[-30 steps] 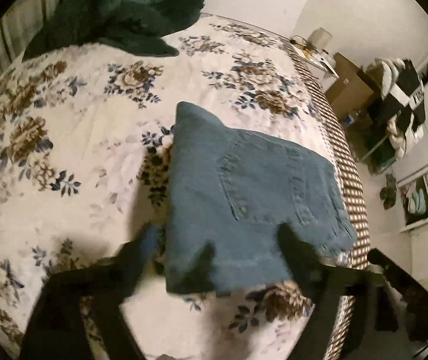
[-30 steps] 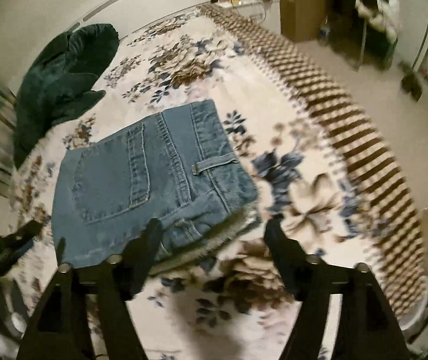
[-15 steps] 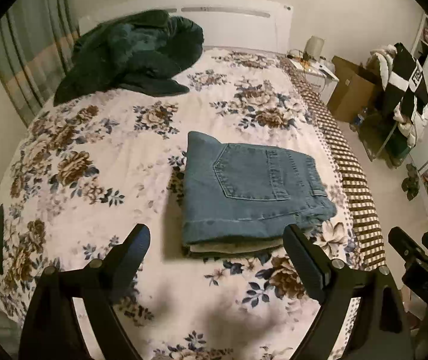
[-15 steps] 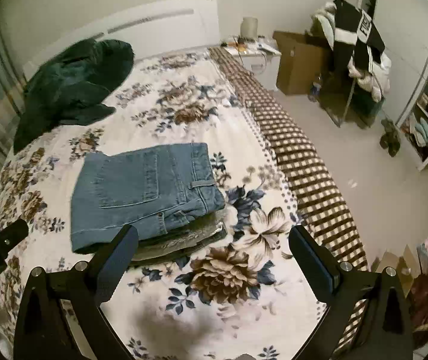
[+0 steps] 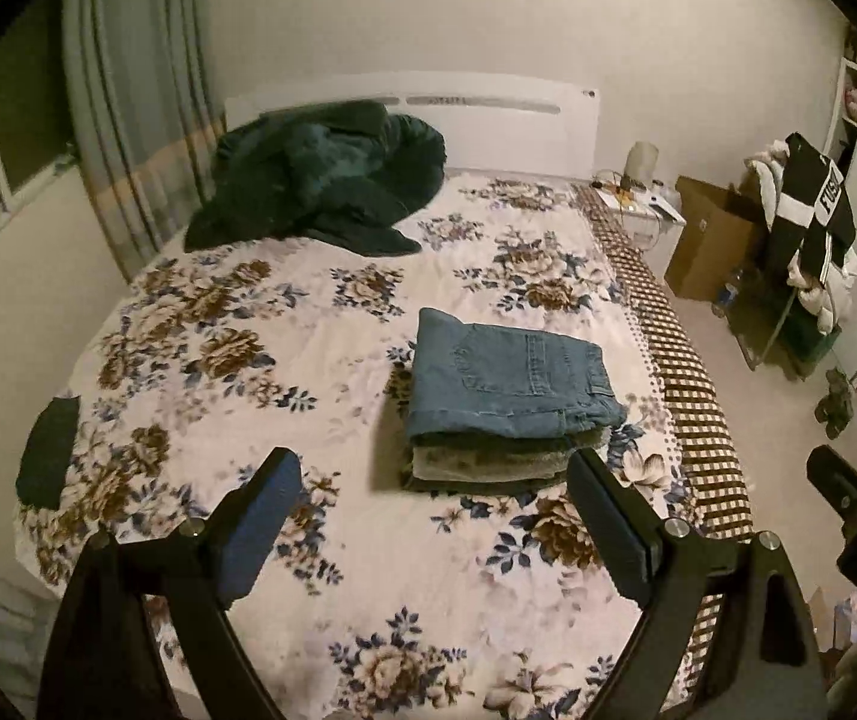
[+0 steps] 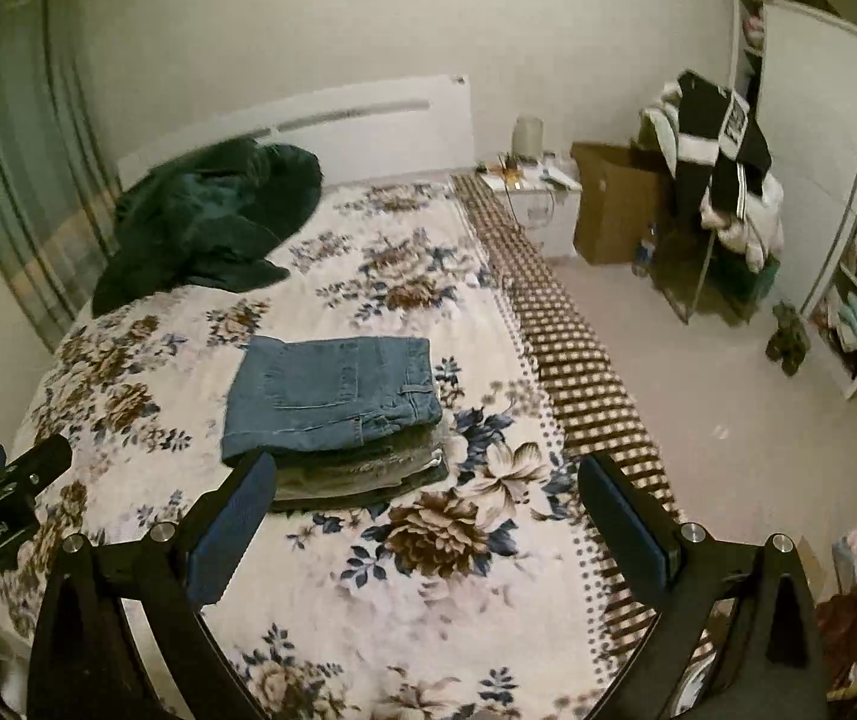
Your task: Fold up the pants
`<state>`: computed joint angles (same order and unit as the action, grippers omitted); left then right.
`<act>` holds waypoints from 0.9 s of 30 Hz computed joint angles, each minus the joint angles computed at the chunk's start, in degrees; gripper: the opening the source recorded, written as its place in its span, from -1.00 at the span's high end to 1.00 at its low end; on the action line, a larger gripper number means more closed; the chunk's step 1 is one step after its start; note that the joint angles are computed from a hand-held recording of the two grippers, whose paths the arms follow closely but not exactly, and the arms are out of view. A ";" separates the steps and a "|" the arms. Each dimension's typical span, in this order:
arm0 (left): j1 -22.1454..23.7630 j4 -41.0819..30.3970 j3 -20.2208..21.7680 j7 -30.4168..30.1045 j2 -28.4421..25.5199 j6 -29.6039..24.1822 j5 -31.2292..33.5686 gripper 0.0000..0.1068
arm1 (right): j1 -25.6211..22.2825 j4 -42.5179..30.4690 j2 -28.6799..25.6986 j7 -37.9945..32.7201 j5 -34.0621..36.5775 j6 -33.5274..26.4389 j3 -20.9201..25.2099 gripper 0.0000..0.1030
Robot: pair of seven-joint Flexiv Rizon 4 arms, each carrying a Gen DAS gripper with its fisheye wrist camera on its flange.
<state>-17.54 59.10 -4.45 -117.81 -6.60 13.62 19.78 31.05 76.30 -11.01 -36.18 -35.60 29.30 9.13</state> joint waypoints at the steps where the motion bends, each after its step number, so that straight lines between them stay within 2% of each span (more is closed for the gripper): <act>1: -0.66 -0.01 -0.20 -0.75 1.10 -1.07 0.83 -0.70 | 0.24 0.82 1.49 -0.02 -0.47 -0.36 0.40 -0.98; 6: -1.98 -1.00 -2.29 -1.97 4.73 -5.09 4.23 -0.70 | 1.16 1.95 7.07 -0.72 -2.08 -3.28 3.24 -0.98; 12: -1.82 -2.76 -5.13 -2.06 7.81 -7.41 7.01 -0.70 | 3.05 -0.07 10.45 -0.33 -4.44 -8.05 6.69 -0.98; 20: 0.28 -1.30 -6.74 -1.27 11.09 -6.01 6.13 -0.70 | 6.01 -4.27 11.41 0.54 -7.78 -14.60 9.45 -0.98; 21: 0.60 -0.68 -6.76 -1.31 11.51 -5.61 5.71 -0.73 | 6.14 -4.51 11.33 0.49 -8.01 -14.68 9.43 -0.99; 22: 0.93 -0.27 -6.92 -1.35 11.80 -5.49 5.36 -0.88 | 6.44 -4.77 11.32 0.61 -8.42 -15.03 9.57 -1.00; 23: 1.27 0.00 -7.12 -1.33 11.99 -5.59 5.14 -0.93 | 6.72 -5.20 11.18 0.55 -8.60 -15.39 9.64 -1.00; 27: 2.35 1.02 -7.86 -1.33 12.94 -5.44 4.65 -0.93 | 7.30 -5.71 11.04 0.59 -8.99 -16.07 9.59 -1.00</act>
<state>-15.19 60.12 -12.31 -119.15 6.35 8.19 24.43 38.35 70.60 0.03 -35.59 -44.59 13.23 18.72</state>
